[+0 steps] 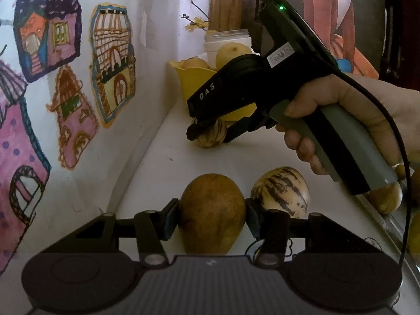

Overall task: Organize fruits
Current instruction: 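Grasp the brown pear with the left tool while the right tool grasps a striped fruit, then carry the brown pear with the left tool while the right tool carries the striped fruit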

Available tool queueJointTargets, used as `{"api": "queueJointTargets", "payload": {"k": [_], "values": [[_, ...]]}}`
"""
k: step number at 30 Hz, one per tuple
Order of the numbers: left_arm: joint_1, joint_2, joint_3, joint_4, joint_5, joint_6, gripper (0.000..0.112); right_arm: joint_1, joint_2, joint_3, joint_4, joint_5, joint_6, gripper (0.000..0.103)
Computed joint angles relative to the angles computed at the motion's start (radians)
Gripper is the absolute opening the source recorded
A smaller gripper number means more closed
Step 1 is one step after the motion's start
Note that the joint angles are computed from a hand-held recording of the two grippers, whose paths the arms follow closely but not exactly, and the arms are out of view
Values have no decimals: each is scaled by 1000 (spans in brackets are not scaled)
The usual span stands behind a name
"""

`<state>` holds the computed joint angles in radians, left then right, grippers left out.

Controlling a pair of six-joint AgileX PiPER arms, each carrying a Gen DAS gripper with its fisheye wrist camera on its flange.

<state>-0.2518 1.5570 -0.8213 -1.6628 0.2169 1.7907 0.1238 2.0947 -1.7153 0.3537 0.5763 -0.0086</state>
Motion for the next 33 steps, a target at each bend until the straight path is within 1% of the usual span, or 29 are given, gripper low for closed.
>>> {"api": "queueJointTargets", "payload": {"k": [8, 13, 19, 25, 27, 29, 31, 33], "values": [[-11, -2, 3, -25, -17, 18, 57, -16, -8, 46, 70, -45, -49, 57], [-8, -1, 3, -23, -11, 13, 57, -31, -6, 60, 125, -61, -85, 56], [-4, -7, 9, -27, -10, 2, 57, -36, -35, 129, 192, -113, -173, 54], [-3, -26, 27, -31, -14, -16, 56, -64, -82, 201, 356, -81, -369, 54], [-7, -37, 33, 4, -24, -60, 56, -76, -113, 243, 420, -74, -451, 54], [-9, -48, 36, 65, -32, -136, 56, -86, -140, 280, 482, -64, -518, 54], [-2, -63, 46, 113, -22, -207, 56, -94, -170, 316, 521, -52, -561, 54], [9, -84, 66, 101, -4, -208, 56, -107, -205, 357, 566, -40, -611, 54]]}}
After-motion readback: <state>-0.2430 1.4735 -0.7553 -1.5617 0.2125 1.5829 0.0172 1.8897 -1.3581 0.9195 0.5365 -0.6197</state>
